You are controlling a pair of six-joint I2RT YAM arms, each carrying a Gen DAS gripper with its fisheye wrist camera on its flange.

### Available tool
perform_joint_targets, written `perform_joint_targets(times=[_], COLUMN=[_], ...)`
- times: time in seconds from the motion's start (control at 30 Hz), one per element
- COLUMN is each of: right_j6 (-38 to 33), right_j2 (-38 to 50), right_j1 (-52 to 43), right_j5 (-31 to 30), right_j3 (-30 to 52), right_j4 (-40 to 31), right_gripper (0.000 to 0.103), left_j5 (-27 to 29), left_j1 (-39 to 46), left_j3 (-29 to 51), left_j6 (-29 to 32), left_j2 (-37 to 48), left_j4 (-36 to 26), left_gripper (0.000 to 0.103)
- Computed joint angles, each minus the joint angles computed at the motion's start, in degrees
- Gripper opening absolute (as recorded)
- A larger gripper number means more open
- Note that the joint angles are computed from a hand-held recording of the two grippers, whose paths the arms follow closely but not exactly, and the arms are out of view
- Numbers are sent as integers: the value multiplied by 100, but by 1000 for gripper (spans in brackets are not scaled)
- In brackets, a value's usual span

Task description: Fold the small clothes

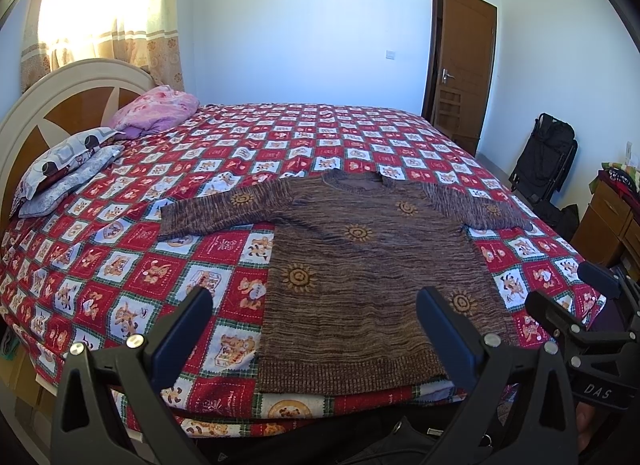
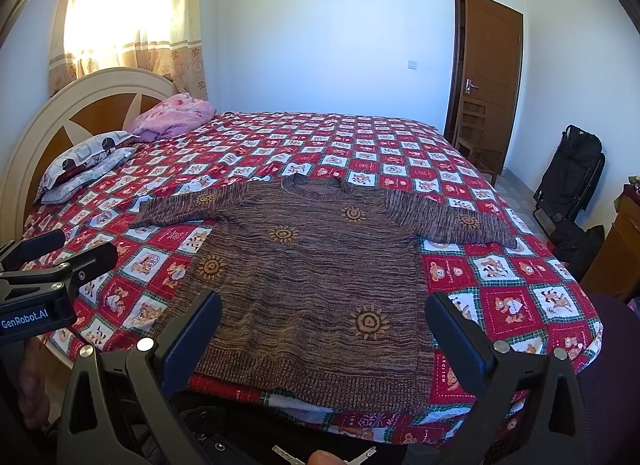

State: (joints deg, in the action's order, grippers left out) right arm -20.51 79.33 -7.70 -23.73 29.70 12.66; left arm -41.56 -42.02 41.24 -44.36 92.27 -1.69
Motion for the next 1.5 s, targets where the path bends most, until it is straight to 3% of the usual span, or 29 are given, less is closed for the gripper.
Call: perform_joint_targets(times=[0.47, 0.93, 1.17, 1.5], right_j6=[-27, -127, -13, 462], right_j2=[501, 2552, 4023, 5865], right_j1=[-70, -75, -192, -542], right_j5=[-224, -133, 180, 587], right_j3=[284, 1579, 3119, 6215], right_j4=[67, 240, -42, -1435], right_gripper=[102, 102, 102, 102], left_j5=[276, 740, 1027, 1455], left_j1=[148, 1010, 1653, 2348], left_j3=[-25, 239, 871, 2343], left_j6=[72, 1139, 1818, 2376], left_j2=[334, 960, 1838, 3116], left_j4=[383, 1305, 1713, 1654], left_gripper=[103, 103, 103, 103])
